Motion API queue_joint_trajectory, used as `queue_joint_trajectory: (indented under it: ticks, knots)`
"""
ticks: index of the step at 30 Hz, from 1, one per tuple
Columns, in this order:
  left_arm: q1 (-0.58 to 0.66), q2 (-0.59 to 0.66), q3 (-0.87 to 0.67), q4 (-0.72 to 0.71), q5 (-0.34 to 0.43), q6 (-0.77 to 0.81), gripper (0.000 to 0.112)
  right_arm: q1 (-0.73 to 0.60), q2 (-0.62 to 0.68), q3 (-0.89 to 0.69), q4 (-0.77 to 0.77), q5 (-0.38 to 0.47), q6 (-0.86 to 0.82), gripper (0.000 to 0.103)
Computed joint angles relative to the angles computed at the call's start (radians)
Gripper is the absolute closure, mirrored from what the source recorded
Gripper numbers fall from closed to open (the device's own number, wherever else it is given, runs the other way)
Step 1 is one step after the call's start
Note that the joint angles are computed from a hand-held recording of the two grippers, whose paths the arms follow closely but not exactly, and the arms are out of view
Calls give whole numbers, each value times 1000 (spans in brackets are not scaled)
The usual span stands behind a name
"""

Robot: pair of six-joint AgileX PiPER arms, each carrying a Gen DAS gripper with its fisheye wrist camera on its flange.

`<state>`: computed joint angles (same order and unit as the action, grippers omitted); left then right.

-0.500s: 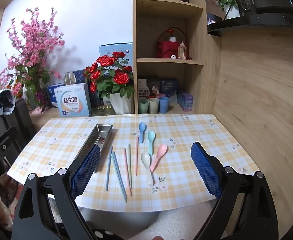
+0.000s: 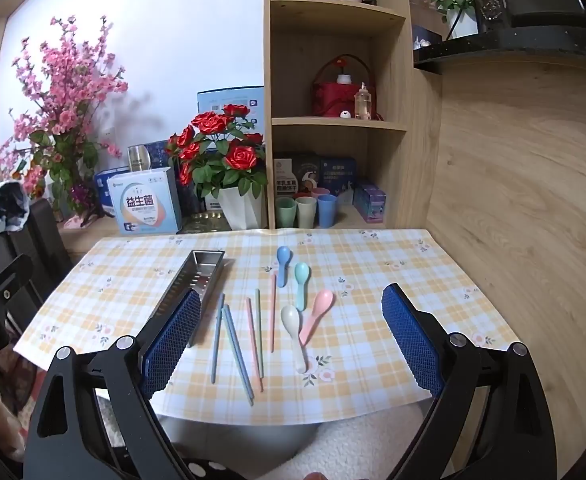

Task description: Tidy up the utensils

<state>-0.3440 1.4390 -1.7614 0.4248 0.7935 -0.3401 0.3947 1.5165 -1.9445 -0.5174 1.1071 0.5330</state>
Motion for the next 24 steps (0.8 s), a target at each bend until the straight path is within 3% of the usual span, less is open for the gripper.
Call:
queue_joint_trajectory:
  ticks: [24]
  knots:
    - [-18, 16, -59, 8, 39, 3, 14, -17, 7, -19, 12, 1, -15, 14]
